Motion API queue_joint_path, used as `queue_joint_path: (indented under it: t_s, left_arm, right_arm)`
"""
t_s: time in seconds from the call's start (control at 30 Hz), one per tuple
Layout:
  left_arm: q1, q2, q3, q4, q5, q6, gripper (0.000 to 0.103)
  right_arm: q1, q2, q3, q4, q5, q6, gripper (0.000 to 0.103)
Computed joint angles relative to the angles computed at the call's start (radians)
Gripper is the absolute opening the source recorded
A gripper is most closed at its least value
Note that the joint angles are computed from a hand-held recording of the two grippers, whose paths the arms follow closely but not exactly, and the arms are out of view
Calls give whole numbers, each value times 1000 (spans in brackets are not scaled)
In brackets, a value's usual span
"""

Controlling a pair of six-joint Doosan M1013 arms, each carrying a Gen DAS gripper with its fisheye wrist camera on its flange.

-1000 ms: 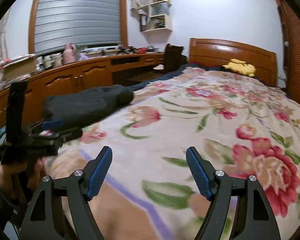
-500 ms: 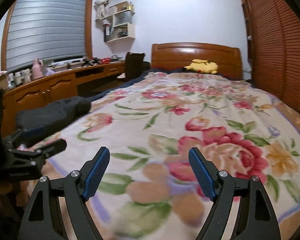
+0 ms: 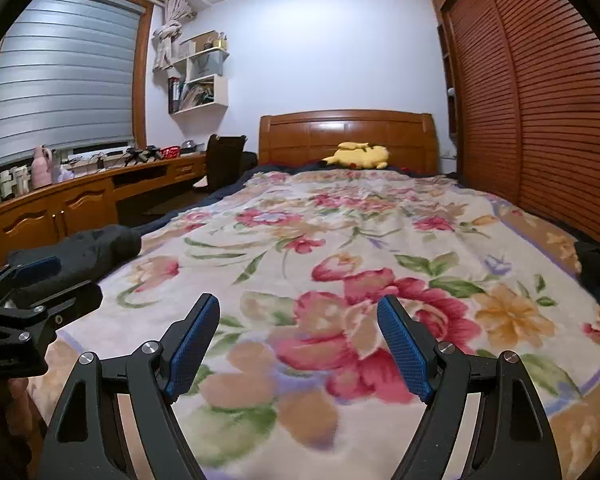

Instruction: Fold large clothes

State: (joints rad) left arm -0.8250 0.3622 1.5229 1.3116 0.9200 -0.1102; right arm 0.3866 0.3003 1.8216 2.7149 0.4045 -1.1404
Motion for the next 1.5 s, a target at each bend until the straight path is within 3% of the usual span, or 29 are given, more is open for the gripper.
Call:
queue_joint_path:
  t_s: [1.5]
  left_arm:
    - [9, -6, 23, -3, -8, -45, 103]
  right_arm:
    - [-23, 37, -31, -81, 28, 56, 83]
